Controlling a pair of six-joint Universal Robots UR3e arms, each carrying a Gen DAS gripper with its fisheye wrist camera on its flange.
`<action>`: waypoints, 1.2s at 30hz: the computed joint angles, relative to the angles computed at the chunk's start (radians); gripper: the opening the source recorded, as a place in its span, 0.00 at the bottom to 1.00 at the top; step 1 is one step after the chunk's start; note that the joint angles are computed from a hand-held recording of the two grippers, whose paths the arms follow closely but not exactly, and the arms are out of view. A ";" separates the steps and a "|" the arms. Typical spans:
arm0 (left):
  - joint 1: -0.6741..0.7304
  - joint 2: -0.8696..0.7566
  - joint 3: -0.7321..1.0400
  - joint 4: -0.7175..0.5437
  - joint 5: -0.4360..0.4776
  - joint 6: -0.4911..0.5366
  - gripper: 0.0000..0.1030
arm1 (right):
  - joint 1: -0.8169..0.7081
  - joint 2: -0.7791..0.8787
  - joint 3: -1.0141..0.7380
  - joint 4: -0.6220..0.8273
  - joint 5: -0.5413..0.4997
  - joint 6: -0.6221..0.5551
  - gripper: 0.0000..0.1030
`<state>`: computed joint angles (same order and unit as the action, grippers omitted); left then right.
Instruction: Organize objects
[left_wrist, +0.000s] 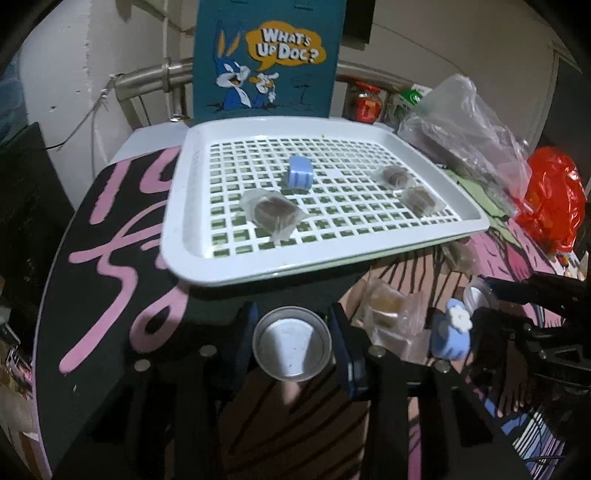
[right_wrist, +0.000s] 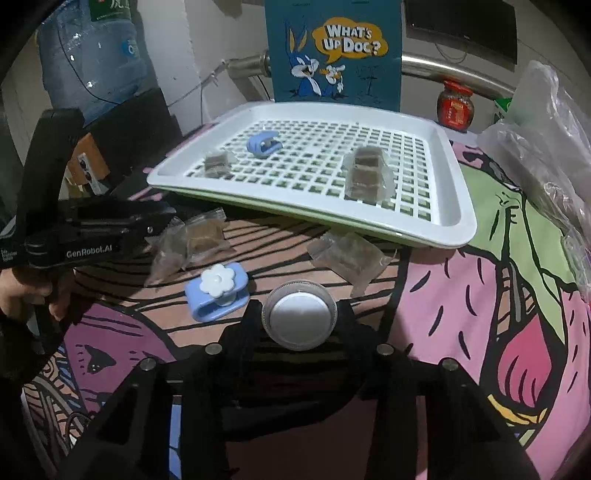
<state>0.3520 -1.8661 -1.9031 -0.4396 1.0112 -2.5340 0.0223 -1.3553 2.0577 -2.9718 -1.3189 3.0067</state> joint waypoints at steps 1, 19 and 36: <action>0.013 0.023 -0.025 0.005 -0.017 0.008 0.37 | -0.003 -0.011 0.017 -0.020 0.009 0.001 0.38; 0.028 0.137 -0.243 0.231 -0.156 0.023 0.37 | 0.077 0.003 0.064 -0.280 -0.052 0.059 0.38; 0.030 0.138 -0.246 0.219 -0.169 0.041 0.37 | 0.041 -0.021 0.118 -0.343 0.012 0.070 0.38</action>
